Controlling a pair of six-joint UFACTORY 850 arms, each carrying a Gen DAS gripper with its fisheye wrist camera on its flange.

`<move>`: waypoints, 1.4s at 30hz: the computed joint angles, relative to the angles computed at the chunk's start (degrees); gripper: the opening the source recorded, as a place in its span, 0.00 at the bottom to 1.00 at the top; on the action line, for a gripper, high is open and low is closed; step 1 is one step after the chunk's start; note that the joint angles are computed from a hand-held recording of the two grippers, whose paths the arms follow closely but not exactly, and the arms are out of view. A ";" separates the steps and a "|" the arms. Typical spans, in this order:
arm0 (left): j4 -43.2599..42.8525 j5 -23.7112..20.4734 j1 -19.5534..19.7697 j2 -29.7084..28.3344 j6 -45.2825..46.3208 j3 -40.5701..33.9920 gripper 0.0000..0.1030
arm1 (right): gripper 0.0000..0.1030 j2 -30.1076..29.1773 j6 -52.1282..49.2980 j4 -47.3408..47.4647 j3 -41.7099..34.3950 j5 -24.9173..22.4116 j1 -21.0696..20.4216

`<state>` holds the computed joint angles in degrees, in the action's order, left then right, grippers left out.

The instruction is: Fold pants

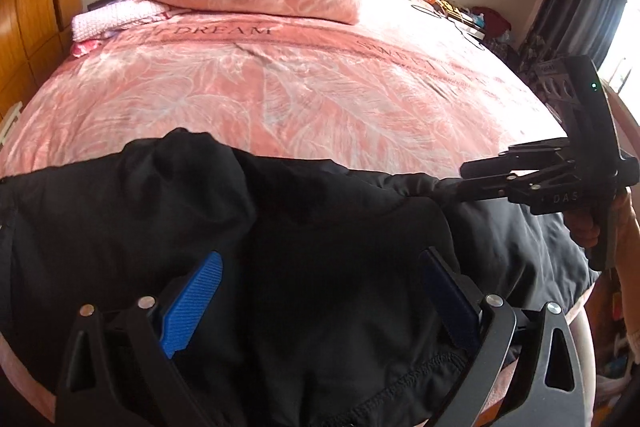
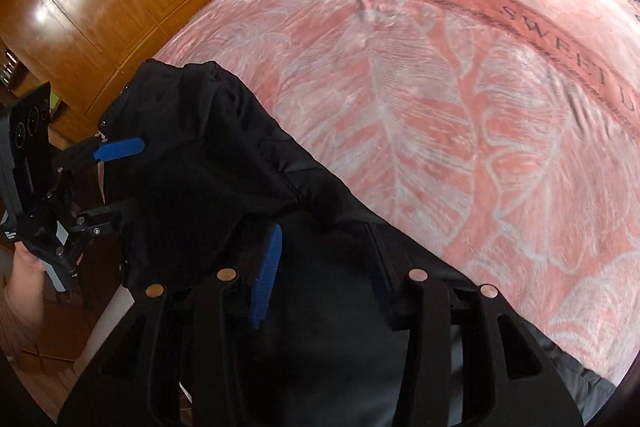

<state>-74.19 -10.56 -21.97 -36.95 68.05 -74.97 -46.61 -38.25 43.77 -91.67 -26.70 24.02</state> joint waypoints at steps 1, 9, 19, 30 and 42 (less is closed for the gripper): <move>1.58 -3.86 0.91 -1.25 -0.32 -2.02 0.96 | 0.42 -0.88 -0.03 -0.24 -1.21 -0.93 -0.01; 14.87 -30.60 3.53 -13.27 8.54 -21.48 0.93 | 0.42 4.44 -14.04 12.56 7.98 3.91 -1.16; 45.35 -51.59 1.42 -33.56 -8.47 -56.02 0.65 | 0.47 9.53 -28.53 30.12 17.13 6.26 -1.92; 50.54 -51.13 -0.01 -34.11 -7.19 -56.73 0.34 | 0.52 9.50 -33.22 38.13 18.34 6.70 -2.56; 49.76 -28.69 -0.38 -22.57 -8.23 -36.19 0.11 | 0.57 9.00 -27.55 37.46 19.28 10.16 -2.96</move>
<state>-24.42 -39.26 -22.34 -59.52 59.82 -111.16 -37.62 -65.80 81.23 -72.39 -16.54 21.06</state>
